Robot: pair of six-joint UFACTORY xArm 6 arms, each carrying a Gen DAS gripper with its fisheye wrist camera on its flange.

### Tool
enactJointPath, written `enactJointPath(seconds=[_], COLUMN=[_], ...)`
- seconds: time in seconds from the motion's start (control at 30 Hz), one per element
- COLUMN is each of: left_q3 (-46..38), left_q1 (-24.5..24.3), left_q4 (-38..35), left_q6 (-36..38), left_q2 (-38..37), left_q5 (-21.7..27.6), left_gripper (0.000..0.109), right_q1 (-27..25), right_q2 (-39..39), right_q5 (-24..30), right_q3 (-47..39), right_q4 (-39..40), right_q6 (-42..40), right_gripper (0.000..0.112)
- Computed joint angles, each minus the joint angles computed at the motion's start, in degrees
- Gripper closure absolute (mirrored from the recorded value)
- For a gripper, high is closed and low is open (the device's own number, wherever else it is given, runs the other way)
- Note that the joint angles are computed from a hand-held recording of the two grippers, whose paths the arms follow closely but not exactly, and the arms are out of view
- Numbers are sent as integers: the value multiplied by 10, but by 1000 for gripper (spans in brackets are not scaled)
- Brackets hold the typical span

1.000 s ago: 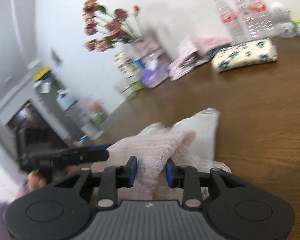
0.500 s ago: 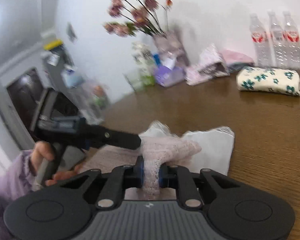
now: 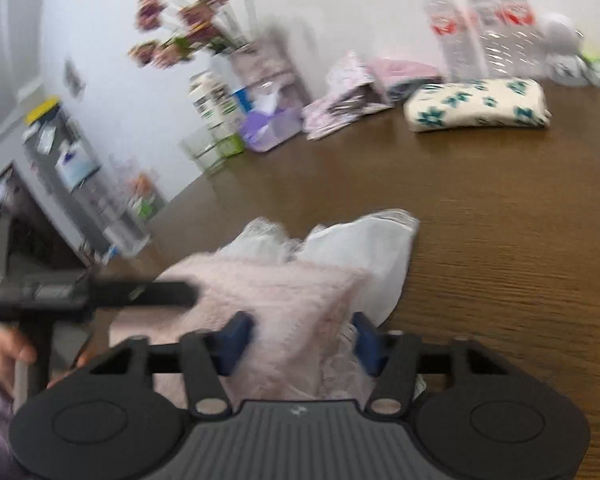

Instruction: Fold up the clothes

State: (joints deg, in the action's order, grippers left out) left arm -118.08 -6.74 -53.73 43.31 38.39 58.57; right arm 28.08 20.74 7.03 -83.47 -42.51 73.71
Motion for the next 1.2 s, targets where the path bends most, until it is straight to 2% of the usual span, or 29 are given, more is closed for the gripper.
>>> enactJointPath(seconds=[0.07, 0.13, 0.27, 0.37, 0.43, 0.5, 0.57, 0.63, 0.7, 0.93, 1.2], left_q3=[-2, -40, -43, 2, 61, 104, 130, 134, 129, 92, 110], left_q1=[-16, -33, -52, -53, -50, -53, -61, -70, -73, -69, -69], left_q4=[-4, 8, 23, 37, 21, 21, 49, 114, 147, 148, 144], left_q6=[3, -5, -12, -11, 23, 43, 32, -26, -67, -97, -80], left_q2=[5, 28, 28, -9, -52, -84, -102, -100, -94, -63, -79], left_q5=[-23, -19, -44, -77, -115, -153, -188, -212, -216, -189, -194], left_gripper=[27, 30, 27, 23, 20, 13, 12, 12, 12, 12, 12], right_q1=[-1, -9, -22, -25, -24, -22, -20, -18, -15, -17, -14], right_q2=[-8, -18, -54, -77, -80, -80, -83, -85, -86, -85, -79], right_q5=[6, 10, 25, 33, 43, 54, 57, 59, 65, 62, 67], right_q3=[5, 14, 43, 64, 68, 69, 70, 71, 72, 74, 68], right_q4=[-72, -146, -324, -406, -405, -376, -381, -388, -374, -353, -337], right_q6=[55, 138, 348, 459, 467, 440, 445, 450, 436, 425, 413], right_gripper=[59, 45, 40, 39, 39, 39, 39, 39, 39, 38, 37])
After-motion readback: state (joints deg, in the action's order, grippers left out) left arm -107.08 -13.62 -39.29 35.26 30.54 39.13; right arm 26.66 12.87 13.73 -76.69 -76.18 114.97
